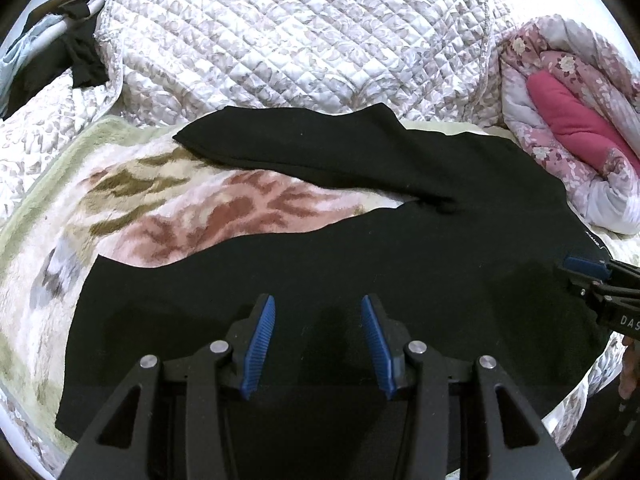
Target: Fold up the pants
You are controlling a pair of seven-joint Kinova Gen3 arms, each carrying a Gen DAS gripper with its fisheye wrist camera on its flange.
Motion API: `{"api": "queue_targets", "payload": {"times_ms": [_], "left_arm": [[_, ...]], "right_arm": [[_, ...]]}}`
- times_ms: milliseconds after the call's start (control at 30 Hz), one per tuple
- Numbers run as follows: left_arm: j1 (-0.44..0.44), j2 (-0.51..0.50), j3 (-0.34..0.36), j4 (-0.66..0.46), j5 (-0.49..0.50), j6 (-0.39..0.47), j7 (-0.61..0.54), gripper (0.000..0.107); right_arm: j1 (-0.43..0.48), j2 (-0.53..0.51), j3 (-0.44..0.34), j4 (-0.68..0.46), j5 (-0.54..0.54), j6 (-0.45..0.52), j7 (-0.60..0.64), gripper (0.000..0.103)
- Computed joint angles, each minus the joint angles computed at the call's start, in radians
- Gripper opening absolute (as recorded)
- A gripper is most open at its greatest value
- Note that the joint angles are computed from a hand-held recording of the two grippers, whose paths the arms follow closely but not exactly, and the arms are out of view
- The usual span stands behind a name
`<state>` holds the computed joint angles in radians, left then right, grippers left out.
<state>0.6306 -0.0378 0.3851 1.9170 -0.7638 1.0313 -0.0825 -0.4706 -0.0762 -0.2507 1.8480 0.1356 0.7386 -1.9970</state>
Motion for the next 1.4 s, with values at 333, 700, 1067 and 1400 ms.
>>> {"api": "queue_targets", "payload": {"times_ms": [333,700,1067,1400], "left_arm": [[-0.035,-0.006,-0.038,-0.011,0.054,-0.033,-0.092,0.048],[-0.173,0.037,-0.126,-0.111,0.127,-0.158,-0.366,0.051],[-0.242,0.273,-0.269,-0.366,0.208,-0.257,-0.656,0.064],[-0.194,0.478,-0.393,-0.544,0.266,-0.257,-0.765,0.072]], "right_arm": [[0.020,0.020,0.037,-0.049,-0.063,0.019,0.075,0.056],[0.101,0.149,0.105,-0.230,-0.194,0.043,0.316,0.058],[0.161,0.440,0.142,-0.572,-0.194,0.125,0.494,0.064],[0.108,0.659,0.195,-0.820,-0.085,0.239,0.524,0.067]]}}
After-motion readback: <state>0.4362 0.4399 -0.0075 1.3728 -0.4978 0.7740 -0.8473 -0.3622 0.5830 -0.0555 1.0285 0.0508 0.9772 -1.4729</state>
